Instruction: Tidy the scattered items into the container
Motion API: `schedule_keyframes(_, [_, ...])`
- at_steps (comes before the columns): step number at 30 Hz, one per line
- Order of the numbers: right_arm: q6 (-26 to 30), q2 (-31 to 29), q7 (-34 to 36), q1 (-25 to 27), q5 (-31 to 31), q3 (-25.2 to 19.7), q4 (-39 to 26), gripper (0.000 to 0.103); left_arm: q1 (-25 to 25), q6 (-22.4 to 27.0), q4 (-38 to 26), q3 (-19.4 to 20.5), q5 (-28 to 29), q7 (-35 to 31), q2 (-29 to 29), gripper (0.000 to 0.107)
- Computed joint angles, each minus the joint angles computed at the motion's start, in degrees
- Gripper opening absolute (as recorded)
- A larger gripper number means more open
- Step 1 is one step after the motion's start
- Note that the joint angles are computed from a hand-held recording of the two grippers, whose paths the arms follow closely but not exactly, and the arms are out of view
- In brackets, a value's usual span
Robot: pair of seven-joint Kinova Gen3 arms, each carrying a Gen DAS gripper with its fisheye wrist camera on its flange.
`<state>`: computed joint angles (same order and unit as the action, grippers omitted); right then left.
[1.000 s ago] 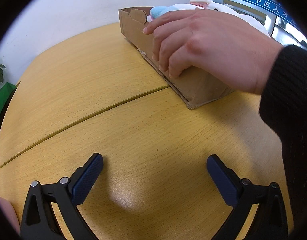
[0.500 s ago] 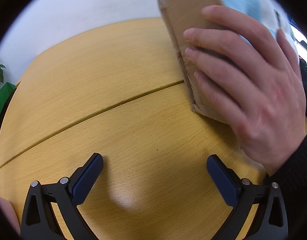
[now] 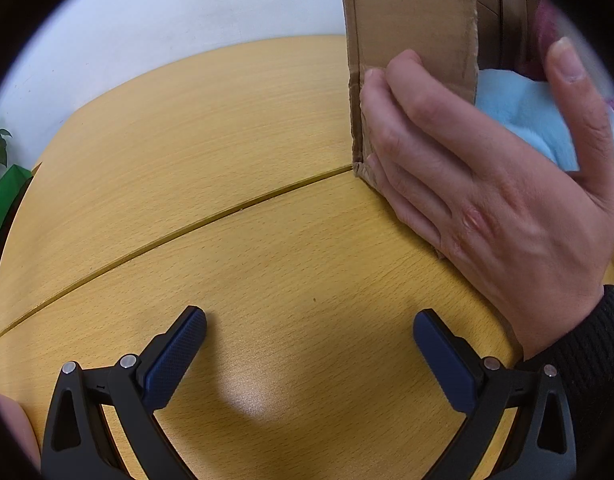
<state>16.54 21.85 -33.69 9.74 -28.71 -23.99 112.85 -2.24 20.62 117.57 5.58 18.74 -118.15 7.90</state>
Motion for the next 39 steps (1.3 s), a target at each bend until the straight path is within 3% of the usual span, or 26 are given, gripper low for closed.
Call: schedule_keyframes(39, [-0.2, -0.1, -0.7, -0.3, 0.2, 0.3, 0.1, 0.103, -0.5, -0.7, 2.1, -0.1, 2.6, -3.2, -1.1, 0.103])
